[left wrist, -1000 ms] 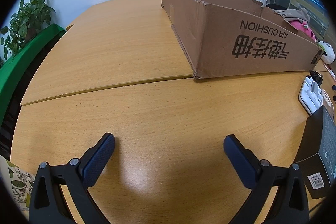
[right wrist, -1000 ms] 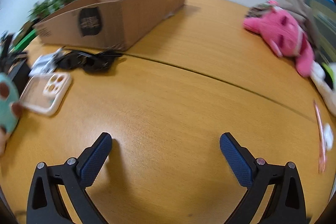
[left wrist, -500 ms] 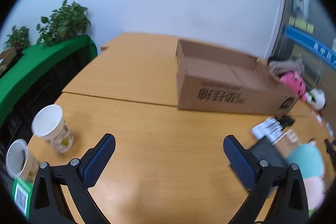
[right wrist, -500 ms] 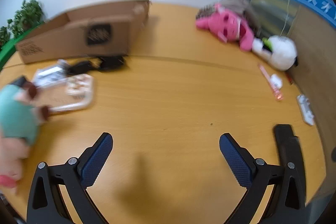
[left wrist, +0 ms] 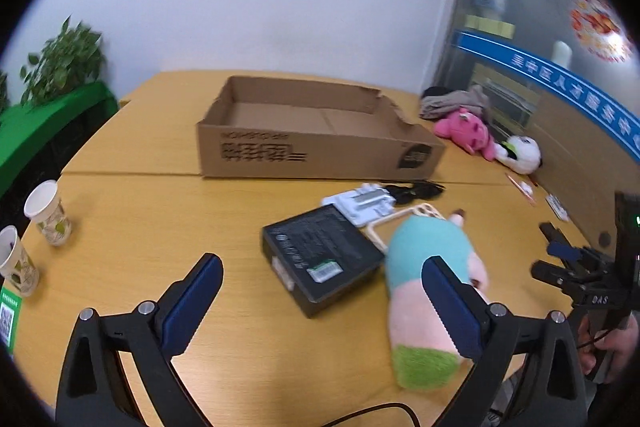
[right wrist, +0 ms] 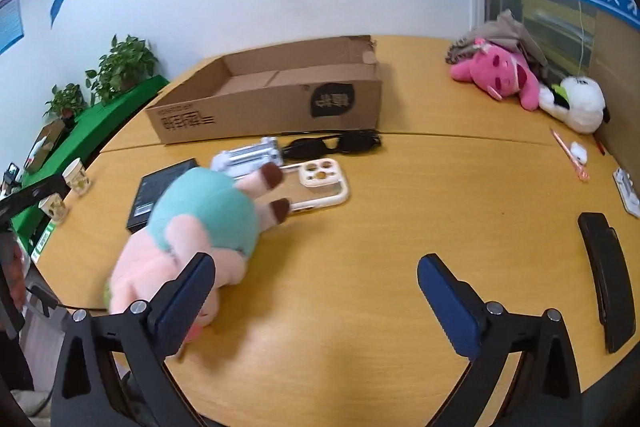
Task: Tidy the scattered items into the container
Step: 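Move both tools toward the plush pig lying on the table, then close the left gripper on the plush pig and lift it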
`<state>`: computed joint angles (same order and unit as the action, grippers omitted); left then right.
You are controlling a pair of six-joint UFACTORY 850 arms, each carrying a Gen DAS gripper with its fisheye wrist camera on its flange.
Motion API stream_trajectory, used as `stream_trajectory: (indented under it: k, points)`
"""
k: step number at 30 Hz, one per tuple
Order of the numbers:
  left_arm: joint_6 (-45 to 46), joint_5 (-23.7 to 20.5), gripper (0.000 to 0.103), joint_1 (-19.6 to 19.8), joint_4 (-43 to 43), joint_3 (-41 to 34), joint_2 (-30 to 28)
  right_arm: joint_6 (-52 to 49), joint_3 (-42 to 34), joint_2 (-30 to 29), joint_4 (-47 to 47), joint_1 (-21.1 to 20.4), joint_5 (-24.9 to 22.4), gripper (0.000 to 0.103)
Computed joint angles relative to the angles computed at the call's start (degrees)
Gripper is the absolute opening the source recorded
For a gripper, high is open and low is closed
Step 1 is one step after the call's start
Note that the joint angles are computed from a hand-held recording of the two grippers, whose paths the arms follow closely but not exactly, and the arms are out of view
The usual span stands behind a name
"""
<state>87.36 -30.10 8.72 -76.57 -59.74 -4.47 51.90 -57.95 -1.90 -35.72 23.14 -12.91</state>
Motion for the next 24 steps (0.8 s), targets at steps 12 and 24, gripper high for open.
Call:
stream_trajectory:
  k: [12,24]
  points:
    - [1.90,-3.89,0.100,-2.96,2.19,3.09,3.09,20.79,2.12,3.52,-19.83,6.22,-2.44,0.102]
    - [0.30,-6.98,0.100,-3.68,4.80,3.73,3.11,28.88,4.18,4.75,-28.55,7.30,-2.09,0.086]
